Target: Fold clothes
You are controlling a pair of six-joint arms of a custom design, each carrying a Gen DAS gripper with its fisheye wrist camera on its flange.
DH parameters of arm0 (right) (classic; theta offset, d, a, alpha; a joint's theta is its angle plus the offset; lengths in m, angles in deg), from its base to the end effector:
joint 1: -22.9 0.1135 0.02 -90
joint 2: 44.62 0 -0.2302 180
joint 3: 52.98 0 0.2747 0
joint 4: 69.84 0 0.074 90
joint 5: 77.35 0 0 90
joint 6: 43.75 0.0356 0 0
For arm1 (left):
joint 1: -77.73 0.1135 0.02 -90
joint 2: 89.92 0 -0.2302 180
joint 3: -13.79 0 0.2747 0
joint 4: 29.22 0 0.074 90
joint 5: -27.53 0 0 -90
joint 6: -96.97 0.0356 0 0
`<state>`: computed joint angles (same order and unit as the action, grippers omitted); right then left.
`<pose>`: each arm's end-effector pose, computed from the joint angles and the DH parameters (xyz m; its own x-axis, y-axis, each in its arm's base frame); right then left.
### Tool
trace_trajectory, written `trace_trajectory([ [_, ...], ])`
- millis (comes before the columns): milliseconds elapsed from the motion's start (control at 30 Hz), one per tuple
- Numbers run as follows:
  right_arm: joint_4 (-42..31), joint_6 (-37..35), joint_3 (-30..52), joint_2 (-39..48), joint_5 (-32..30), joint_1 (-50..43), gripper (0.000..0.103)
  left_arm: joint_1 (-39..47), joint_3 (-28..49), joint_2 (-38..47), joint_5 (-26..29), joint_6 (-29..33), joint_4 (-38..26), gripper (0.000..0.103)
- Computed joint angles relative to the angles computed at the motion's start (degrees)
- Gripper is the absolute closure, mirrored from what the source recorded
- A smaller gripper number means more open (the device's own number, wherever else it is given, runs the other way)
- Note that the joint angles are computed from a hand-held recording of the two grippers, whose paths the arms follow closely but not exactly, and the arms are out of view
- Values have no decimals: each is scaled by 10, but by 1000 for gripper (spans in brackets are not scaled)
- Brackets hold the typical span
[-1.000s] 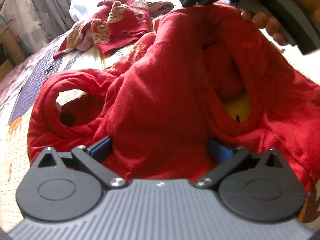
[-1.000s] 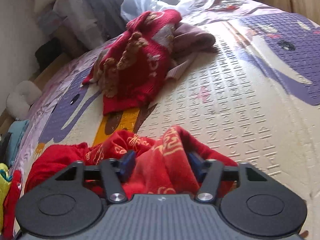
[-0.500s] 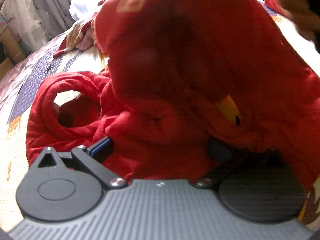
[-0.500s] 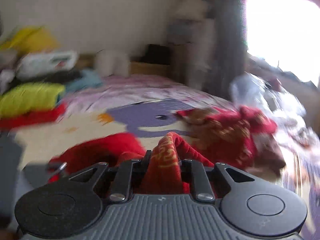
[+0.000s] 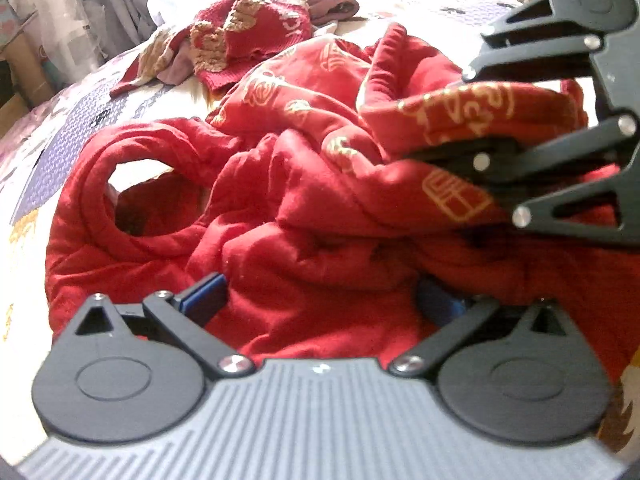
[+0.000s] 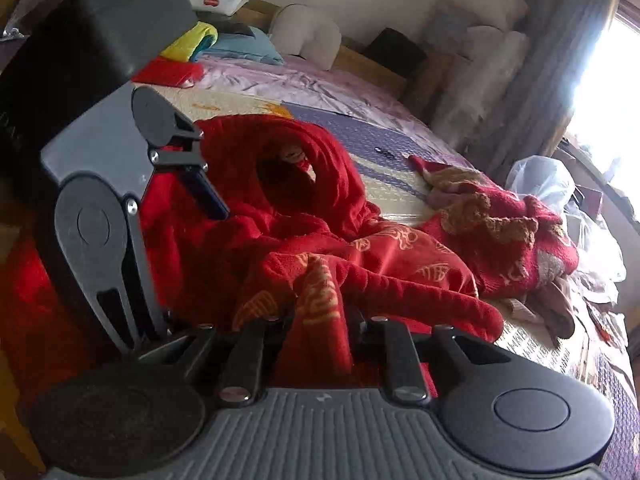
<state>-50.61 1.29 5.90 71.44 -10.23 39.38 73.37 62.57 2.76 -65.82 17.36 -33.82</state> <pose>0.3358 0.1138 0.0238 -0.0249 -0.6863 -0.7269 -0.8097 0.4403 -0.3880 0.3006 -0.0208 0.0709 -0.7278 0.2361 -0.6439 0.1714 0.9717 0.1625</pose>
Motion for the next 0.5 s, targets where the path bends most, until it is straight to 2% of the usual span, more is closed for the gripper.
trace_trajectory([
  [100,-24,59,2,-28,-19,-15,68,0,-2,-1,-1,3,2,0],
  [167,-52,108,8,-51,-42,-29,51,1,-2,-1,2,4,1,0],
  [267,-92,152,15,-86,-92,-51,35,3,4,2,4,5,-4,0],
  [400,-113,193,14,-127,-149,-76,33,2,4,3,2,7,-2,0],
  [500,-100,259,20,-138,-170,-97,31,3,4,4,4,7,-1,0],
])
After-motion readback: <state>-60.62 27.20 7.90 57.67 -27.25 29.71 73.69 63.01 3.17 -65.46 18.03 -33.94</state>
